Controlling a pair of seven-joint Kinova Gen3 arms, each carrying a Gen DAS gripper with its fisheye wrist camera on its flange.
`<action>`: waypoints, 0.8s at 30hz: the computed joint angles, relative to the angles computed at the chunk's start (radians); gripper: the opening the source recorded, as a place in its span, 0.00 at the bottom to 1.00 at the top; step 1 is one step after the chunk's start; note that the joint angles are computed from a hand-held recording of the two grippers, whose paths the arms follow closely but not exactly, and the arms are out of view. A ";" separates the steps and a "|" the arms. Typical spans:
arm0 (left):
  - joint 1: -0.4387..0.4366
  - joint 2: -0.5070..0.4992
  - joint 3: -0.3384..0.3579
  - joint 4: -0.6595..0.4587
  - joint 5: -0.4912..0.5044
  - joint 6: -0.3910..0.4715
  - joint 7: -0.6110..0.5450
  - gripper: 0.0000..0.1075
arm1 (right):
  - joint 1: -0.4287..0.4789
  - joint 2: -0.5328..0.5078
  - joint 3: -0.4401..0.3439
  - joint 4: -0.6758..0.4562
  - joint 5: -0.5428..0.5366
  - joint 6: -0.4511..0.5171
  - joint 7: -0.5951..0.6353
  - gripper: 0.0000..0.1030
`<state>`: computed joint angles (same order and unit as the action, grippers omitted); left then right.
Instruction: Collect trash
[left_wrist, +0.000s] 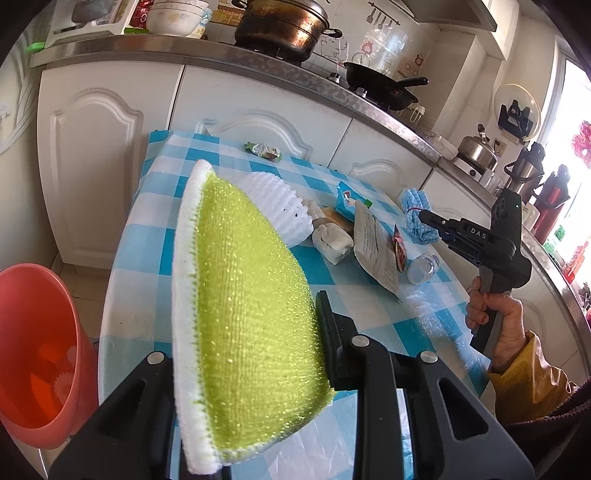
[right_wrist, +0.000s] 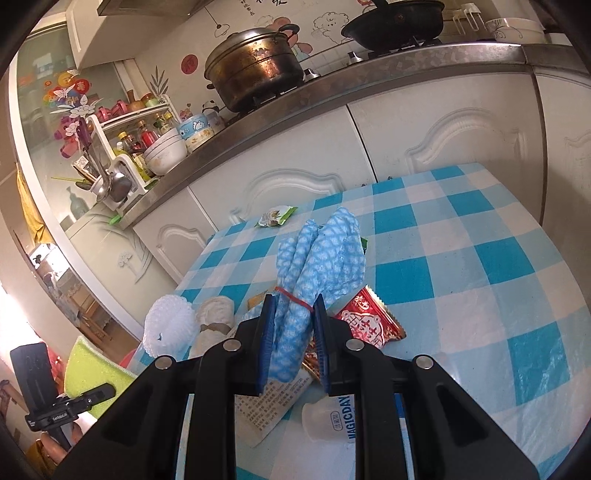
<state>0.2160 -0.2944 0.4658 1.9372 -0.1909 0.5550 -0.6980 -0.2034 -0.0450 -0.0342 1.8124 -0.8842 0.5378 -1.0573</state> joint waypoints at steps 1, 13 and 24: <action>0.002 -0.003 -0.003 0.003 0.003 -0.001 0.001 0.26 | -0.002 -0.003 -0.001 0.006 -0.008 0.003 0.004 0.21; 0.002 -0.034 -0.020 0.024 0.029 0.005 -0.016 0.26 | -0.052 -0.081 0.013 0.048 0.051 0.008 -0.065 0.21; -0.078 -0.172 -0.021 0.036 0.039 0.119 -0.020 0.26 | -0.177 -0.033 -0.045 -0.049 0.045 0.106 -0.005 0.21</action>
<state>0.1382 -0.4666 0.4448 1.9737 -0.1516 0.6735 -0.7176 -0.3802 -0.0776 -0.0791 1.7637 -0.8389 0.6441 -1.0620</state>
